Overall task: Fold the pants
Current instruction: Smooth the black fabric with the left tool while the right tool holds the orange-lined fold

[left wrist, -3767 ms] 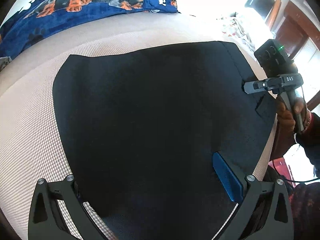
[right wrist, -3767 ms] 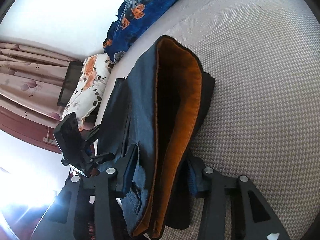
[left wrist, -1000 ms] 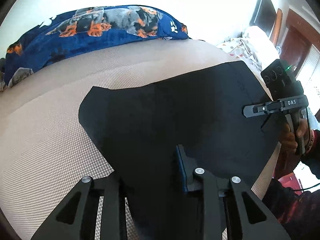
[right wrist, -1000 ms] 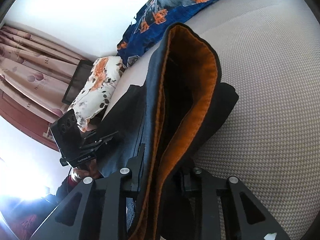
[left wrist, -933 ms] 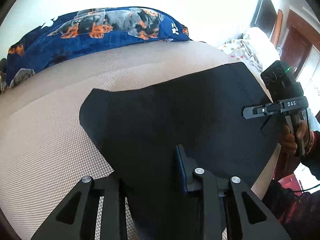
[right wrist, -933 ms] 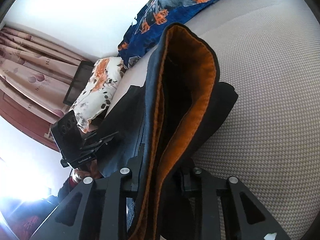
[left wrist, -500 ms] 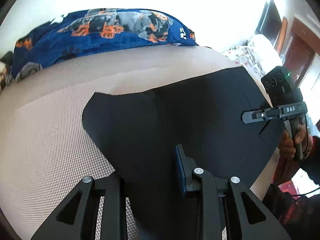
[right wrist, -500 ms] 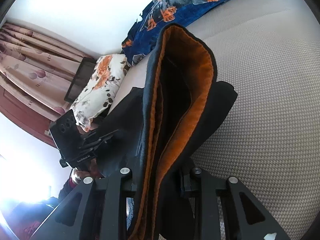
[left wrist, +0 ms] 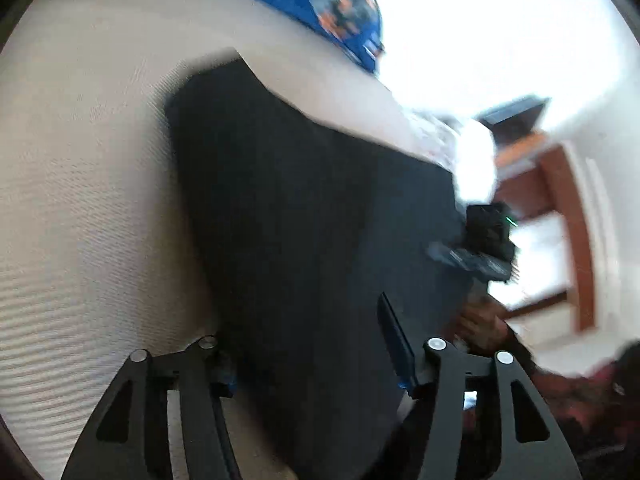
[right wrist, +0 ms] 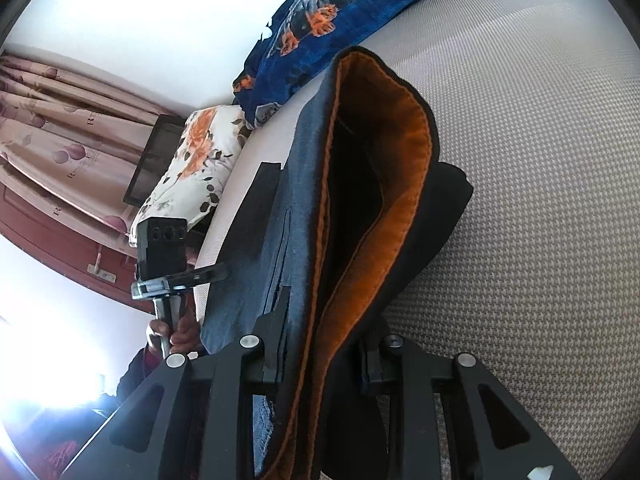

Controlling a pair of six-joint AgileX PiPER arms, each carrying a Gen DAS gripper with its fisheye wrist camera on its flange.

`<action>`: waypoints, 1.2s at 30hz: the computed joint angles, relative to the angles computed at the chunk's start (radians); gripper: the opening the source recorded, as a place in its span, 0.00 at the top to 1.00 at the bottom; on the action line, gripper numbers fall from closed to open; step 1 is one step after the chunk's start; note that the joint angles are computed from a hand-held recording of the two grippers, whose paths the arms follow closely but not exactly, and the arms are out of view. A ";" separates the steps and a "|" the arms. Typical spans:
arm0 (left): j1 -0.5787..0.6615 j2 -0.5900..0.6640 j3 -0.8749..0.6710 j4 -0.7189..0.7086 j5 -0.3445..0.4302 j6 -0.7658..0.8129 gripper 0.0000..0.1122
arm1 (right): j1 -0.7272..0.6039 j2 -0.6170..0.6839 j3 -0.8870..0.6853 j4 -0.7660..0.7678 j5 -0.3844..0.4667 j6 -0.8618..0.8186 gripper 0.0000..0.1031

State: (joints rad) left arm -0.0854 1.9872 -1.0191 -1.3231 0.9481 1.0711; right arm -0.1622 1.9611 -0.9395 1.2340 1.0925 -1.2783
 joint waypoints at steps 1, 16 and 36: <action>-0.010 0.003 -0.013 0.008 0.003 -0.003 0.48 | -0.003 0.006 -0.002 0.002 0.006 -0.003 0.76; -0.286 -0.121 -0.043 0.250 -0.477 -0.225 0.77 | -0.028 -0.004 0.030 0.040 0.045 -0.033 0.76; -0.270 -0.250 -0.046 0.939 -0.640 -0.796 0.77 | 0.184 0.011 -0.159 0.079 -0.023 0.093 0.76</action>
State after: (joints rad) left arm -0.3551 1.7376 -1.0655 -0.3843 0.3081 0.2750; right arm 0.0214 1.9717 -1.0981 1.3129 1.0694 -1.1858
